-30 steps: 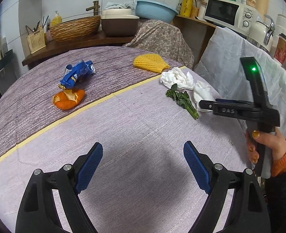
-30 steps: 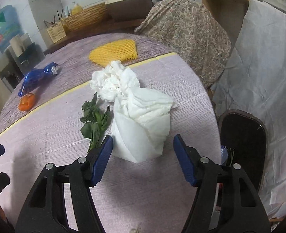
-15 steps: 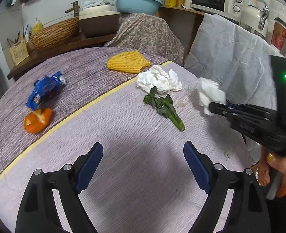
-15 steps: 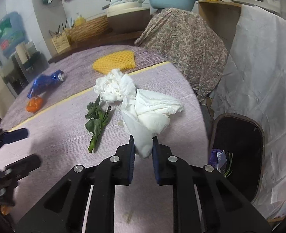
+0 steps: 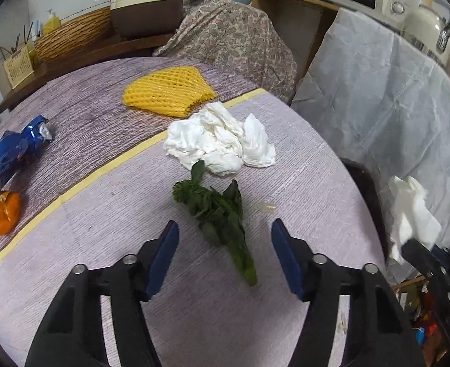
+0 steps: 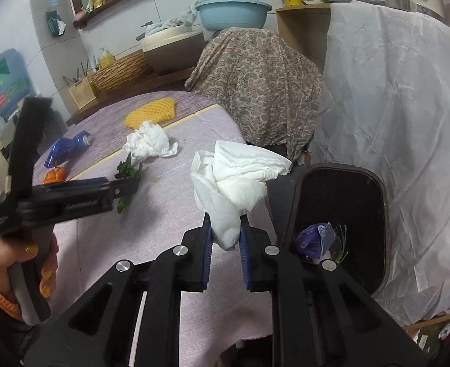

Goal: Collect trash
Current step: 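Grasp the white tissues with the right tool while the left tool grasps the green vegetable stalk, then carry the tissues and green stalk over the black bin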

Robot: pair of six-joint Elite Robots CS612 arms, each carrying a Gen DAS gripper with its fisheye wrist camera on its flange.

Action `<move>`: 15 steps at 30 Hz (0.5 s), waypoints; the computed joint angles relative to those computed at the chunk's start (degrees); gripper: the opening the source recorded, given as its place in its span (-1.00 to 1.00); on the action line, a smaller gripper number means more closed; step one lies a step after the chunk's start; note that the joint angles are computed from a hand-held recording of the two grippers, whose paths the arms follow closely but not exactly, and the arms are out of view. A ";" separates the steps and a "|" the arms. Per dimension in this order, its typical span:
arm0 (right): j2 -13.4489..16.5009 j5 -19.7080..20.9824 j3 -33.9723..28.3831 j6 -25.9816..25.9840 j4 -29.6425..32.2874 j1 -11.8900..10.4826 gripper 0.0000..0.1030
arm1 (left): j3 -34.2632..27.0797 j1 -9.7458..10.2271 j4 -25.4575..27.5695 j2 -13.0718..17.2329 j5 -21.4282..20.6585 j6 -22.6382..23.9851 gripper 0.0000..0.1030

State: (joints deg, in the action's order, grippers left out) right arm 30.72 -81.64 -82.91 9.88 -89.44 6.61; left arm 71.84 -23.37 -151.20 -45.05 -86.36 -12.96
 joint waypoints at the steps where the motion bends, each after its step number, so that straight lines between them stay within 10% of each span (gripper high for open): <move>1: 0.21 -0.15 -0.25 0.14 0.09 0.02 -0.67 | -0.55 -0.22 1.10 0.28 1.26 -0.04 -0.02; 8: 1.33 -0.03 -1.67 0.59 -0.02 -0.42 -0.67 | -0.04 -0.99 0.37 0.05 5.28 0.95 -0.69; 15: 2.34 2.02 -2.33 2.77 -0.97 -1.04 -0.67 | 2.00 -1.06 -0.20 -1.24 2.22 0.42 -0.75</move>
State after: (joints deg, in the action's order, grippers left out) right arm 33.06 -79.62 -85.24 12.66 -90.41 5.57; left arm 73.84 -24.43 -151.40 -46.29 -84.14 -12.54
